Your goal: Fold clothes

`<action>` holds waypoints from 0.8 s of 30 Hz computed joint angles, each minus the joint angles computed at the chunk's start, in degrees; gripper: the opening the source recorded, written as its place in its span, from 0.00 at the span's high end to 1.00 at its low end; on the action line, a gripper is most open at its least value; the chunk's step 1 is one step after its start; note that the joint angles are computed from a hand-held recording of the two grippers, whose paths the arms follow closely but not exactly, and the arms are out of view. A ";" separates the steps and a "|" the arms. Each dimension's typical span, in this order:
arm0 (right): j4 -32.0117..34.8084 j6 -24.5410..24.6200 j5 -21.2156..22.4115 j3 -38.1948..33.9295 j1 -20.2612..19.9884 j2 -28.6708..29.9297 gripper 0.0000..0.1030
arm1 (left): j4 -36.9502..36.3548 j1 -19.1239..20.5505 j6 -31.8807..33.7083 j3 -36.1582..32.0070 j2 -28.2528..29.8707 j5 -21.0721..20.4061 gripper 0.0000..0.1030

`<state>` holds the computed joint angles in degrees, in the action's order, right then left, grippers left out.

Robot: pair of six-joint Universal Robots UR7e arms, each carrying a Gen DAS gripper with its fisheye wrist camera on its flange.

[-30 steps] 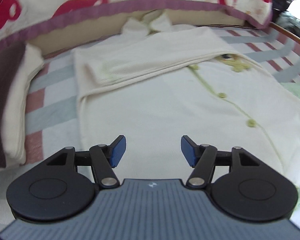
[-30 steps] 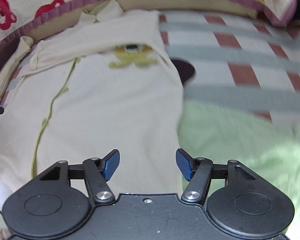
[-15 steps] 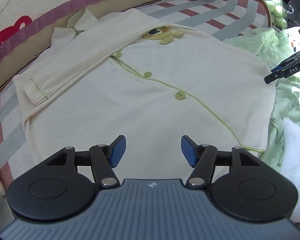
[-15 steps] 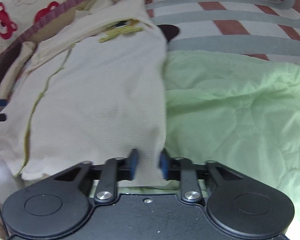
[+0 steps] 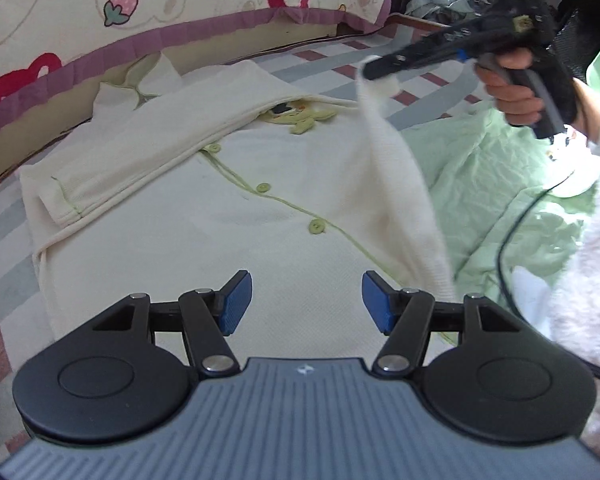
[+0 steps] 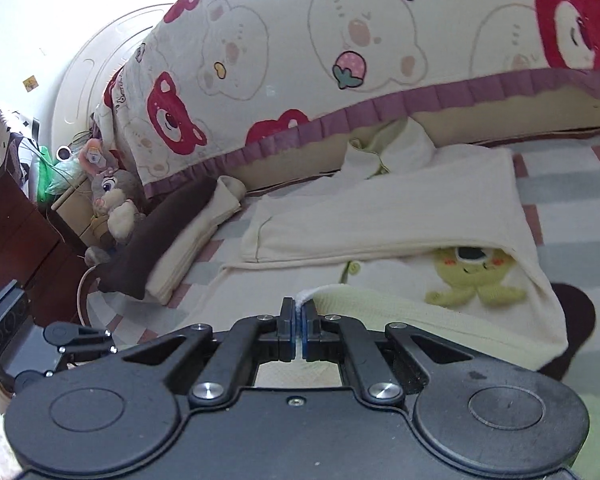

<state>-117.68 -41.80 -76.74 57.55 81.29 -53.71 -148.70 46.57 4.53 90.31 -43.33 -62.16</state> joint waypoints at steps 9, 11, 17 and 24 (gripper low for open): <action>-2.79 -1.29 -4.29 -1.35 2.00 2.25 0.95 | 9.01 1.75 -2.83 -1.03 -0.83 -7.31 0.40; -2.69 -0.61 -4.50 -2.09 1.86 2.62 0.95 | 10.74 1.70 -0.72 -1.20 -0.29 -7.89 0.39; -4.54 0.55 -2.98 -0.64 1.28 1.80 0.95 | 14.04 2.14 0.69 -3.13 1.78 -10.66 0.39; -5.89 2.15 -2.57 -4.97 2.22 4.96 0.95 | 8.94 3.26 -2.87 -7.82 6.74 -11.06 0.39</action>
